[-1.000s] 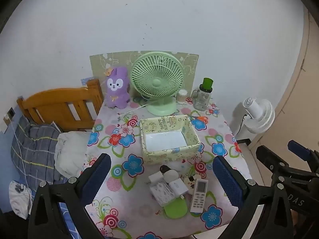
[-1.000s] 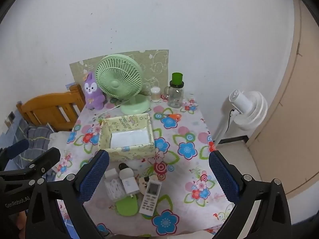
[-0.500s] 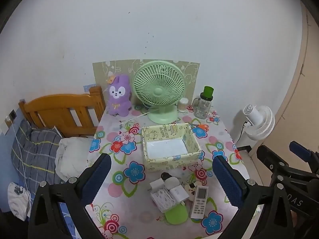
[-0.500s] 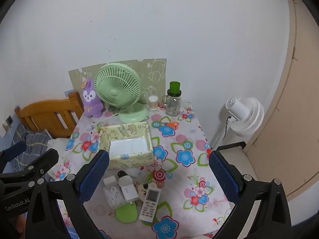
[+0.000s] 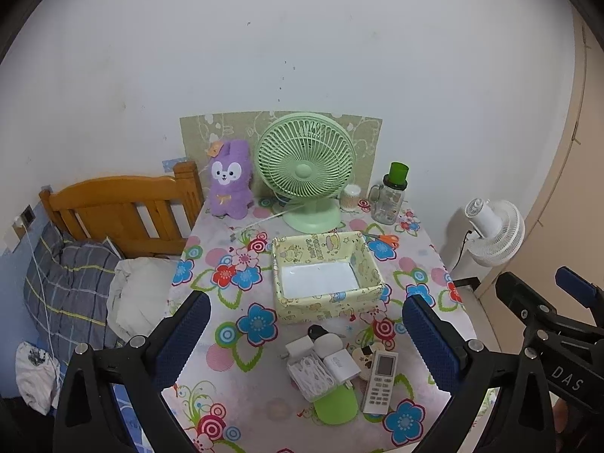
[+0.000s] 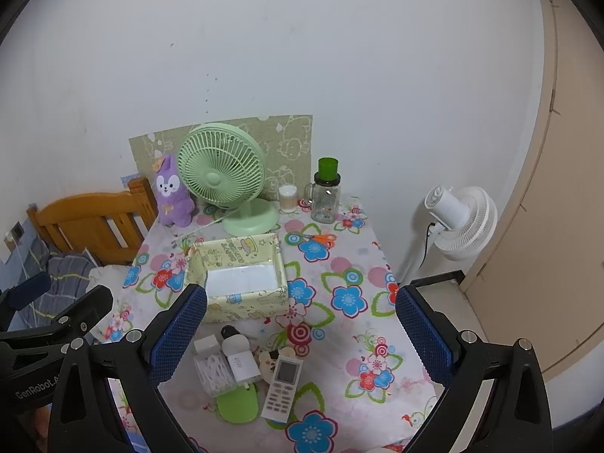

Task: Organize rigid objects

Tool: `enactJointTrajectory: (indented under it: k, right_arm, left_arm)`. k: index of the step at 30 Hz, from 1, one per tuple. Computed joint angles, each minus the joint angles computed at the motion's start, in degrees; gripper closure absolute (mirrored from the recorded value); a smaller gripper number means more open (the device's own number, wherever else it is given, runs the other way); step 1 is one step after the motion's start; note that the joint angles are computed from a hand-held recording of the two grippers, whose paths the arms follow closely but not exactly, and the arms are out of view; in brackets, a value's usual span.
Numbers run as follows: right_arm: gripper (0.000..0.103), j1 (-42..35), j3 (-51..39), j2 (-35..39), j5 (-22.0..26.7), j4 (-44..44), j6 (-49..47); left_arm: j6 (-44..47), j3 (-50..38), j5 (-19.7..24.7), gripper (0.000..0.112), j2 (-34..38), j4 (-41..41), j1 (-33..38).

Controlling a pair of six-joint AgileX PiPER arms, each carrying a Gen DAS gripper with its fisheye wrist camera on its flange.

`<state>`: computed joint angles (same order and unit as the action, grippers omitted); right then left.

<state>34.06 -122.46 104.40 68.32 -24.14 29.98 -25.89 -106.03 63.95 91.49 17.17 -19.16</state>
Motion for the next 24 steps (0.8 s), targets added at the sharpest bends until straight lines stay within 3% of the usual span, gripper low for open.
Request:
enactJointTrajectory:
  k: [24]
  right_arm:
    - [0.001,-0.8,8.7,-4.8,-6.4,-0.5,3.5]
  left_arm:
    - [-3.3,0.8,0.6,0.009,0.0,3.1,-2.5]
